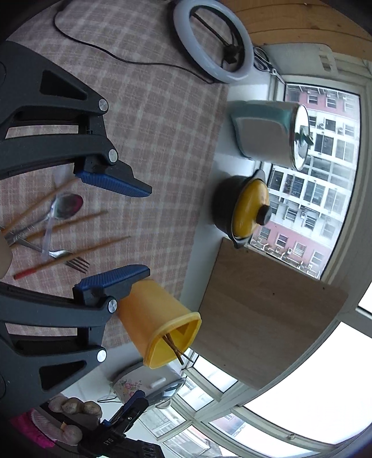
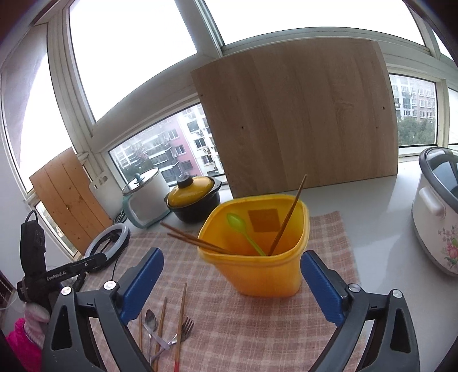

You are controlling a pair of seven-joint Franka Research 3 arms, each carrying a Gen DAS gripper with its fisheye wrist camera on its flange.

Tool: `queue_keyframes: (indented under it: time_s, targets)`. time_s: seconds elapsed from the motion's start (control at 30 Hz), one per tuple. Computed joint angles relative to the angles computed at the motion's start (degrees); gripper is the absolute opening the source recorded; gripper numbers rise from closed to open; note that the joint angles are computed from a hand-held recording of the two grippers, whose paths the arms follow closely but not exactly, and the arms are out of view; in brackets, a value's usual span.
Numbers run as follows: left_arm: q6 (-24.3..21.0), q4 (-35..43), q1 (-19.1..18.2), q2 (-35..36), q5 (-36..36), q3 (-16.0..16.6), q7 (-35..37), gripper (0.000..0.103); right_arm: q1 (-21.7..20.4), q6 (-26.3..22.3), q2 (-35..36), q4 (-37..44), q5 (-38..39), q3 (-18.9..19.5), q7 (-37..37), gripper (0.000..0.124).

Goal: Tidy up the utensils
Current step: 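Move both grippers down to the remaining utensils on the cloth, then close the left gripper on a red-tipped chopstick while the right gripper grasps another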

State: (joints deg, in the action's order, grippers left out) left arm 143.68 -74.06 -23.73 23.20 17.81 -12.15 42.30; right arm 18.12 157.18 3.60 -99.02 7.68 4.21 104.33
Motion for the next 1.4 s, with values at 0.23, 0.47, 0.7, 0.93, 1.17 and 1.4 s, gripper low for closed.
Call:
queue_keyframes:
  time_s: [0.23,0.47,0.7,0.93,1.17,1.4]
  targets:
    - [1.32,-11.91,3.2,-6.26,-4.44,-1.11,-1.54,0.05,0.74,-0.33,-0.78,-3.6,2.8,0.87,-1.02,0.098]
    - [2.74,-20.3,5.52,-10.55,-9.66,-2.5,-1.89,0.05,1.42,-5.01,0.05,-2.87,8.08,1.75,-6.31,0.09]
    - [3.09,-23.73,6.63,-11.88,-16.6,-4.27,1.52,0.05,3.07,-11.01,2.66,-0.37,9.12,2.62,-9.2,0.075]
    - [1.6,-23.34,6.67,-10.13,-26.52,-6.51,7.3,0.043,4.05,-20.84,7.63,5.87,11.72,3.45,-13.73,0.044]
    - [-0.56,-21.31,5.45,-8.19,-26.8,-5.96,6.29,0.036,5.45,-26.53,11.54,9.46,10.72,3.25,-12.96,0.031]
    - [-2.96,-18.72,5.09,-6.16,-25.74,-5.81,5.94,0.035,6.27,-31.25,15.53,14.64,9.1,2.89,-11.66,0.024]
